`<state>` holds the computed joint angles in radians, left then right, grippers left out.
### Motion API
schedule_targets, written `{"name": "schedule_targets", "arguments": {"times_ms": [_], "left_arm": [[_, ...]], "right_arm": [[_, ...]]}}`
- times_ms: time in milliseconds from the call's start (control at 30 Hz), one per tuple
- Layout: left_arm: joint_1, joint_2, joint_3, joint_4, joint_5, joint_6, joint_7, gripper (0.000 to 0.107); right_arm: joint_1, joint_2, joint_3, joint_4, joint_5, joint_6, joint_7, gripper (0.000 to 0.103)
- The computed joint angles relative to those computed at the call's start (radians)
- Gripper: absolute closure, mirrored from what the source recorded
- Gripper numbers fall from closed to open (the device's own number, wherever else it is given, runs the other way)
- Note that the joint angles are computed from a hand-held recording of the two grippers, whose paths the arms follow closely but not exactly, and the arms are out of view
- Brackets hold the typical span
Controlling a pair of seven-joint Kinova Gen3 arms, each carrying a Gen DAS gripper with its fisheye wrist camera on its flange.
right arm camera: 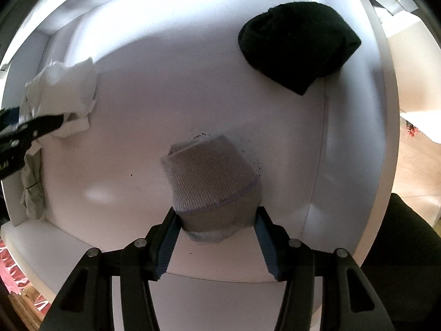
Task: Organize soft objects
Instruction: 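Carry the white cloth with the left tool over the gold tray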
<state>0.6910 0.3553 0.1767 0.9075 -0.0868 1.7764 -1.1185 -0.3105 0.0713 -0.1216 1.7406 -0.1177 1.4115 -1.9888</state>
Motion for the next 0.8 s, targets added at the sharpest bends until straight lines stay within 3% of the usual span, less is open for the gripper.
{"name": "schedule_targets", "arguments": {"times_ms": [200, 367, 800], "left_arm": [[0.011, -0.011, 0.003, -0.057, 0.006, 0.039, 0.019, 0.046], [0.030, -0.025, 0.010, -0.133, 0.001, 0.089, -0.014, 0.046], [0.138, -0.108, 0.062, -0.133, -0.009, 0.100, 0.011, 0.046]], "right_arm": [[0.057, 0.059, 0.039, -0.062, -0.005, 0.020, 0.074, 0.048], [0.028, 0.072, 0.022, -0.111, -0.001, 0.055, 0.018, 0.048], [0.014, 0.092, 0.018, -0.139, -0.004, 0.077, -0.014, 0.048]]}}
